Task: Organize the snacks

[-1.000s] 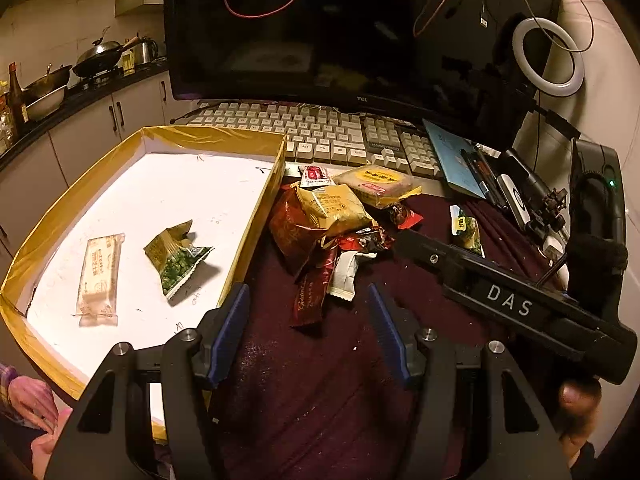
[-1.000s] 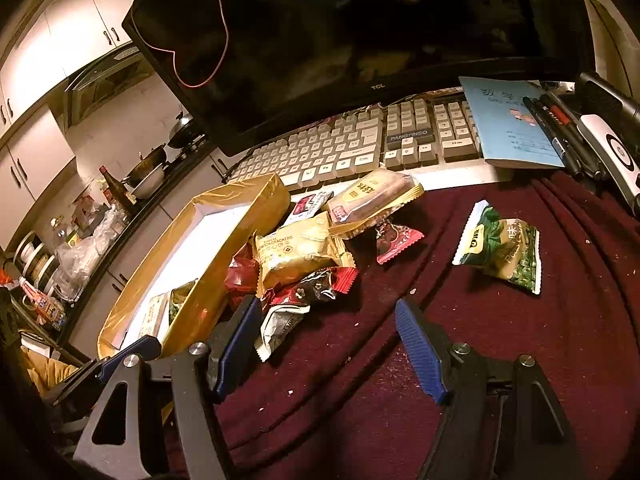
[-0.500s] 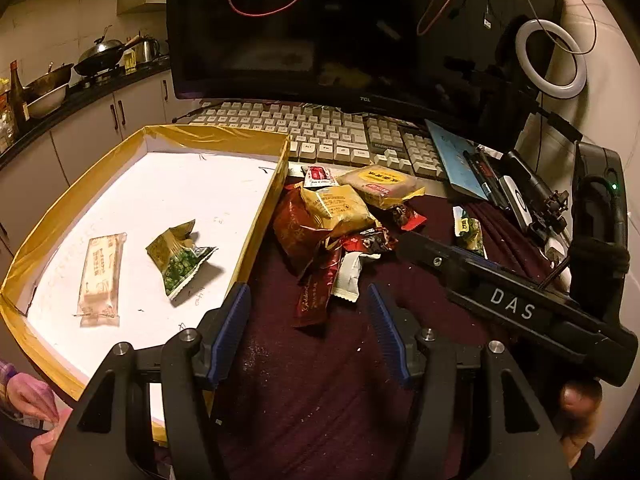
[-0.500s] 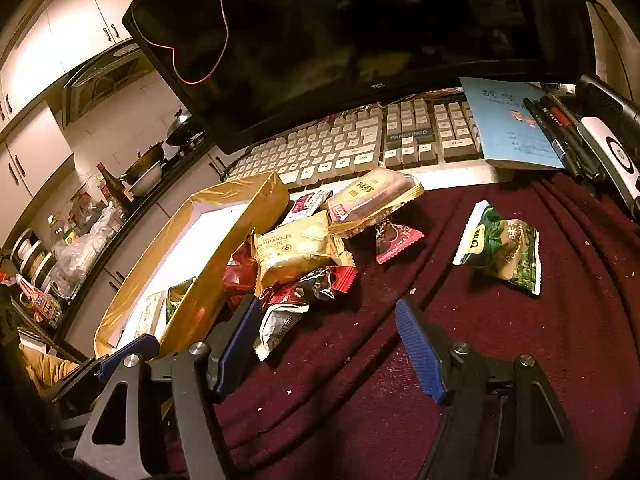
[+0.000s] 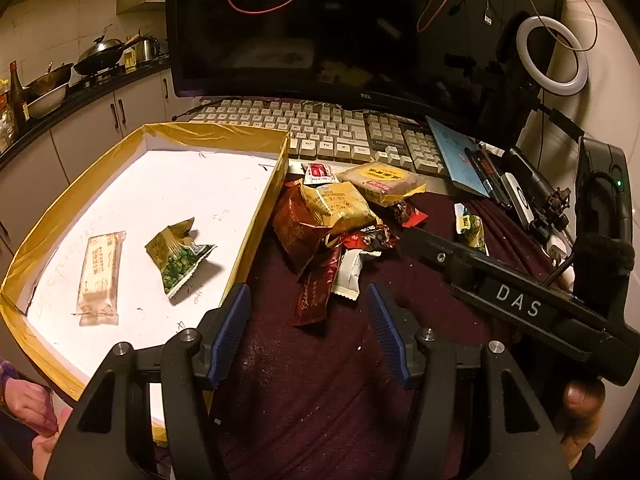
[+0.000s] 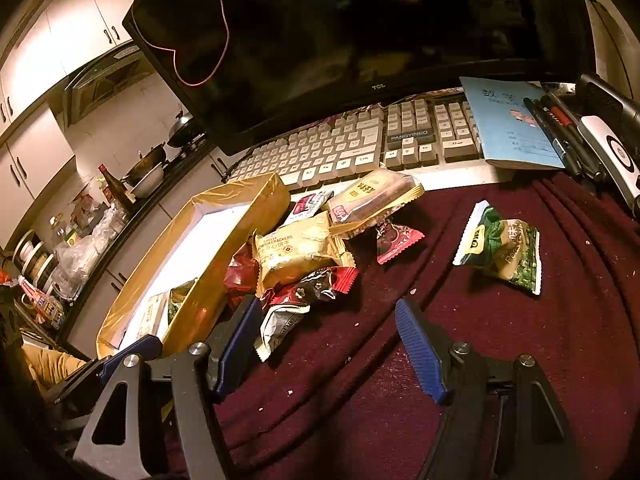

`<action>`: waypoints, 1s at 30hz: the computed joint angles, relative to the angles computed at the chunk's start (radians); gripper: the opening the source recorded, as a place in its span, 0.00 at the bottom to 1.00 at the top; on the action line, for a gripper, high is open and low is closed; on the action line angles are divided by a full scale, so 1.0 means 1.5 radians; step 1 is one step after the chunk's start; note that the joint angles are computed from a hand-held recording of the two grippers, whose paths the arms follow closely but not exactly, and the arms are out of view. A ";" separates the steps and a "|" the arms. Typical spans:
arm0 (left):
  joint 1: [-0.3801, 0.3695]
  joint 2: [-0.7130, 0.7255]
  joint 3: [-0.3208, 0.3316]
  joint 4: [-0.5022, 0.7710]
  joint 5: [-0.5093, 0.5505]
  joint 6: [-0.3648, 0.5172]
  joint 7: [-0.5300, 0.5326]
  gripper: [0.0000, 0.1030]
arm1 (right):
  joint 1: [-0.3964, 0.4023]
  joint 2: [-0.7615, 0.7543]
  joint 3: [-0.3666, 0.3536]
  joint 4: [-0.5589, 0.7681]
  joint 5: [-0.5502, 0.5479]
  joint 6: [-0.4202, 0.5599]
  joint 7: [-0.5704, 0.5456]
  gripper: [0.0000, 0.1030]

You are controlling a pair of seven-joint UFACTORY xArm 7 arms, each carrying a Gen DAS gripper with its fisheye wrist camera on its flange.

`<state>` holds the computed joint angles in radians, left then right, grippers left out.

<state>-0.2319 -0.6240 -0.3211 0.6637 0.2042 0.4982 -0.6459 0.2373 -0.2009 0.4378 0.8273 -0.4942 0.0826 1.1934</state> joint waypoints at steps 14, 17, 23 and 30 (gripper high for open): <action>0.000 -0.002 0.002 0.000 -0.001 -0.001 -0.001 0.58 | -0.001 -0.001 0.003 0.002 -0.006 0.007 0.009 0.70; 0.000 -0.002 0.000 0.000 0.000 0.001 0.000 0.58 | 0.006 -0.001 -0.003 0.001 -0.003 0.005 0.005 0.70; -0.002 0.000 -0.002 0.003 0.002 0.004 0.001 0.58 | 0.004 -0.004 -0.002 -0.004 0.000 -0.003 0.007 0.70; -0.002 -0.001 -0.003 0.003 0.003 0.005 -0.002 0.58 | 0.002 -0.005 0.000 -0.006 0.008 -0.005 0.000 0.70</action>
